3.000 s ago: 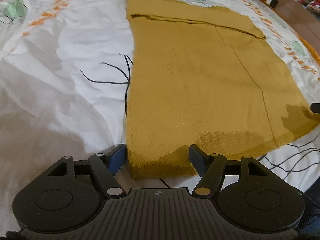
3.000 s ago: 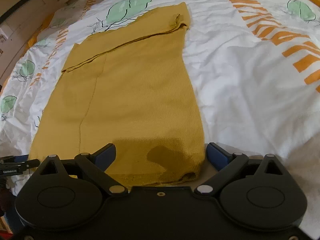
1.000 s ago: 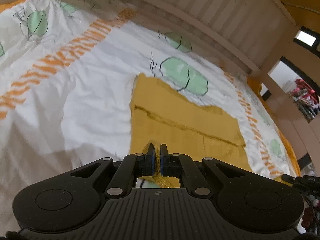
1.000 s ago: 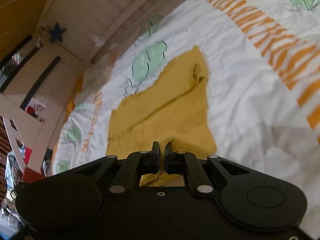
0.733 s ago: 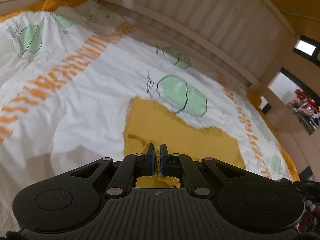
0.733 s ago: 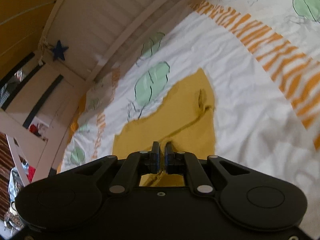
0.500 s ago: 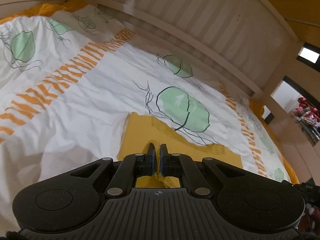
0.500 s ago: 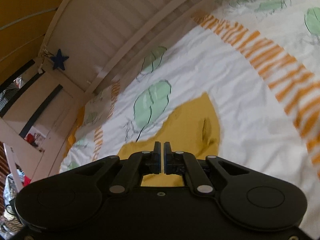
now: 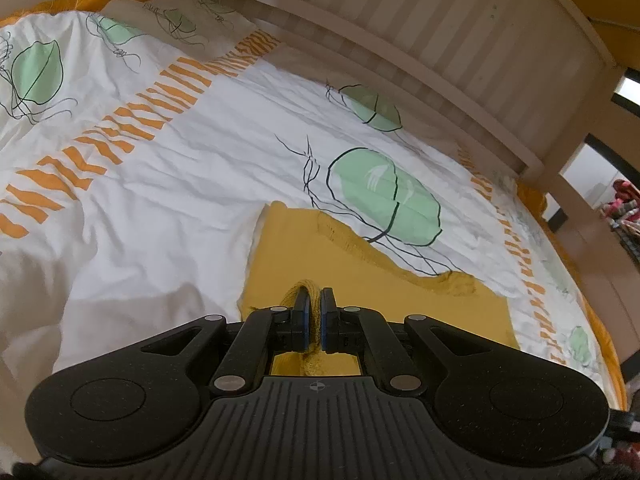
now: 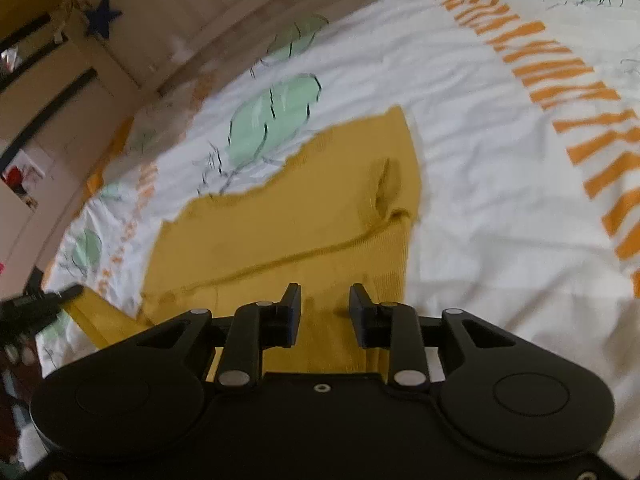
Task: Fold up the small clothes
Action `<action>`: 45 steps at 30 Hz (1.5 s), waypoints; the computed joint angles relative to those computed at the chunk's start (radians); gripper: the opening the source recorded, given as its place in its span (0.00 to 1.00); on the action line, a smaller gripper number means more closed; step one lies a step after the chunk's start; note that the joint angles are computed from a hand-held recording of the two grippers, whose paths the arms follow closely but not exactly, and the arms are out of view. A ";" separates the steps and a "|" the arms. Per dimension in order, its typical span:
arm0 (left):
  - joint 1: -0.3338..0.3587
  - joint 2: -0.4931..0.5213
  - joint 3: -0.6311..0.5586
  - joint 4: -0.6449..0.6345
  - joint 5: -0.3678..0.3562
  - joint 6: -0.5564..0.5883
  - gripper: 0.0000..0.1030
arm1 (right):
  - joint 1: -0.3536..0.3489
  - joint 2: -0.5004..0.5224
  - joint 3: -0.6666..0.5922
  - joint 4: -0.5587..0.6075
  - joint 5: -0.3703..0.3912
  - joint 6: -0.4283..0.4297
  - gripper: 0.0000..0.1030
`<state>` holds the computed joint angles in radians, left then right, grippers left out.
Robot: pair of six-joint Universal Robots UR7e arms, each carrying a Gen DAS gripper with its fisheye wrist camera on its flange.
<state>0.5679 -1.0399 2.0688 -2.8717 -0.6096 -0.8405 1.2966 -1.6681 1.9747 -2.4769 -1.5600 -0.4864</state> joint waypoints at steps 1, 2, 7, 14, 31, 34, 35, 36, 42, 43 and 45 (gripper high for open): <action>-0.001 -0.001 0.000 0.002 0.002 -0.001 0.04 | 0.003 0.001 0.001 0.000 -0.010 -0.005 0.38; -0.002 -0.002 0.000 0.002 0.003 0.000 0.04 | 0.005 0.000 0.007 -0.005 -0.020 -0.015 0.38; -0.003 0.002 -0.003 0.010 0.007 -0.003 0.04 | 0.023 -0.005 0.036 -0.057 -0.043 -0.077 0.13; 0.002 -0.002 0.007 0.017 0.003 -0.022 0.04 | 0.031 -0.004 0.060 -0.115 -0.077 -0.086 0.18; -0.002 -0.012 0.025 0.031 0.004 -0.044 0.04 | 0.052 0.002 0.094 -0.155 -0.101 -0.166 0.37; -0.001 -0.014 0.028 0.036 0.002 -0.046 0.04 | 0.045 0.004 0.088 -0.150 -0.109 -0.143 0.40; 0.000 -0.015 0.029 0.036 0.001 -0.048 0.04 | 0.047 0.005 0.088 -0.155 -0.121 -0.140 0.41; 0.000 -0.016 0.031 0.035 0.000 -0.050 0.04 | 0.046 0.005 0.088 -0.153 -0.127 -0.140 0.41; -0.003 -0.014 0.038 0.036 0.004 -0.067 0.04 | 0.039 -0.012 0.095 -0.134 -0.095 -0.152 0.09; -0.005 -0.015 0.038 0.034 0.007 -0.067 0.04 | 0.033 -0.016 0.090 -0.118 -0.068 -0.143 0.08; -0.008 -0.016 0.035 0.023 0.013 -0.059 0.04 | 0.014 -0.026 0.072 -0.081 0.011 -0.088 0.08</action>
<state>0.5596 -1.0563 2.1042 -2.8489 -0.5964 -0.8994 1.3102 -1.6942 2.0466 -2.5579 -1.5491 -0.5748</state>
